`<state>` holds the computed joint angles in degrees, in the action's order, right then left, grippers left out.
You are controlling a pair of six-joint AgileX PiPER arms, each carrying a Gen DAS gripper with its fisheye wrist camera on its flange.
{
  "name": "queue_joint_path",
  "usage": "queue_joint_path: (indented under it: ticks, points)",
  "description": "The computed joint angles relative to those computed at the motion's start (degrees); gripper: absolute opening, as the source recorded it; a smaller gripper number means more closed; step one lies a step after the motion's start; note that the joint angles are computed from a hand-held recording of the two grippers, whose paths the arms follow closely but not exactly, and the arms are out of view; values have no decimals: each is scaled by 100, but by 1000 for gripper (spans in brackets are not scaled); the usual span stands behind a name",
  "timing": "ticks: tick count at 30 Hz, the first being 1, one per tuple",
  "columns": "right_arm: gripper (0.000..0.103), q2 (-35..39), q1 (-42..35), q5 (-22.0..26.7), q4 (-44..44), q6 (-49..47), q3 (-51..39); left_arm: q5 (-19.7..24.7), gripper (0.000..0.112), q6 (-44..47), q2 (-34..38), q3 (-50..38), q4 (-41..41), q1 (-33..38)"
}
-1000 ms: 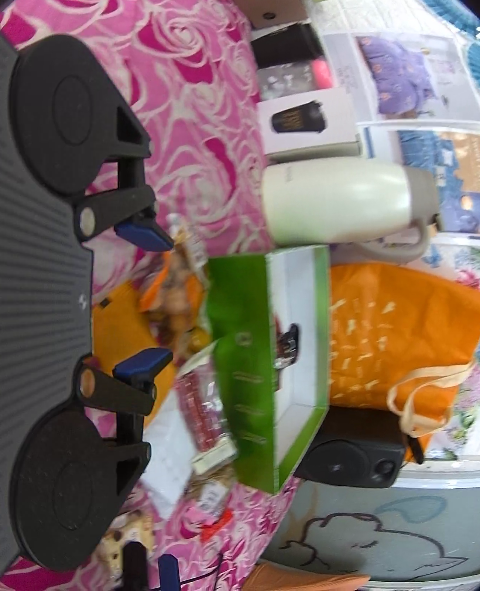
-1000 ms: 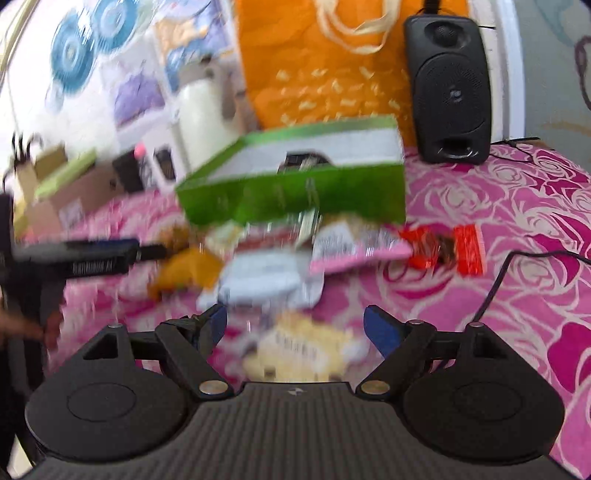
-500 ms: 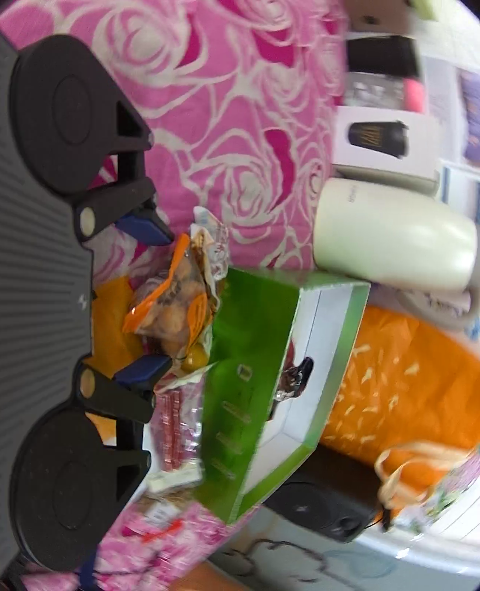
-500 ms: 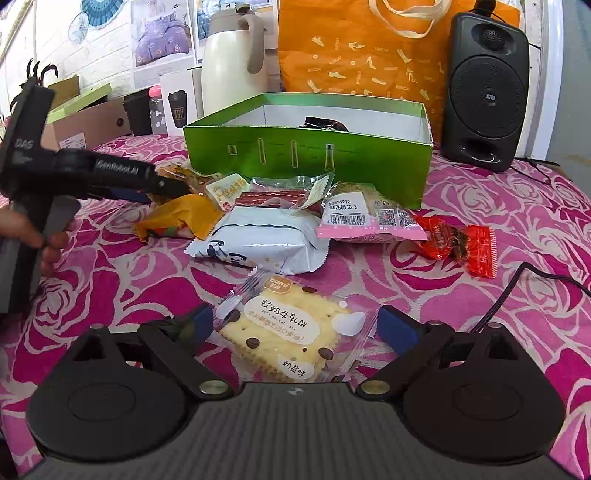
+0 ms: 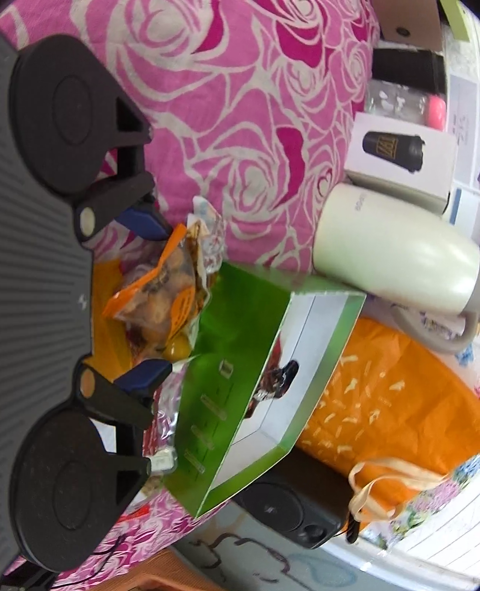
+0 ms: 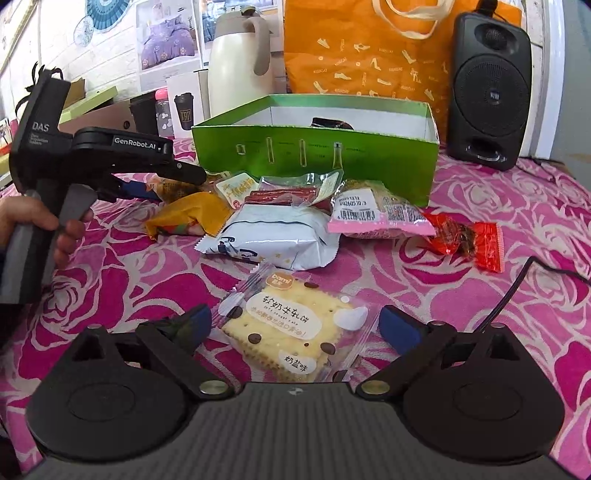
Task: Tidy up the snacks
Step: 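Move the right gripper to the chocolate-chip cookie packet while the left gripper closes on the orange-labeled nut bag, then grasp the cookie packet with the right gripper while the left gripper lifts the nut bag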
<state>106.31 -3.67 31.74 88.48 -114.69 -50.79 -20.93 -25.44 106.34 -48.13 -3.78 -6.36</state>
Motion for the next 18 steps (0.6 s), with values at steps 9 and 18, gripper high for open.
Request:
queue_joint_path:
  ticks: [9, 18]
  points:
    - [103, -44, 193, -198, 111, -429, 113, -332, 67, 535, 78, 100, -333, -93]
    - [103, -8, 41, 114, -585, 719, -128, -510, 62, 224, 35, 257, 90, -33]
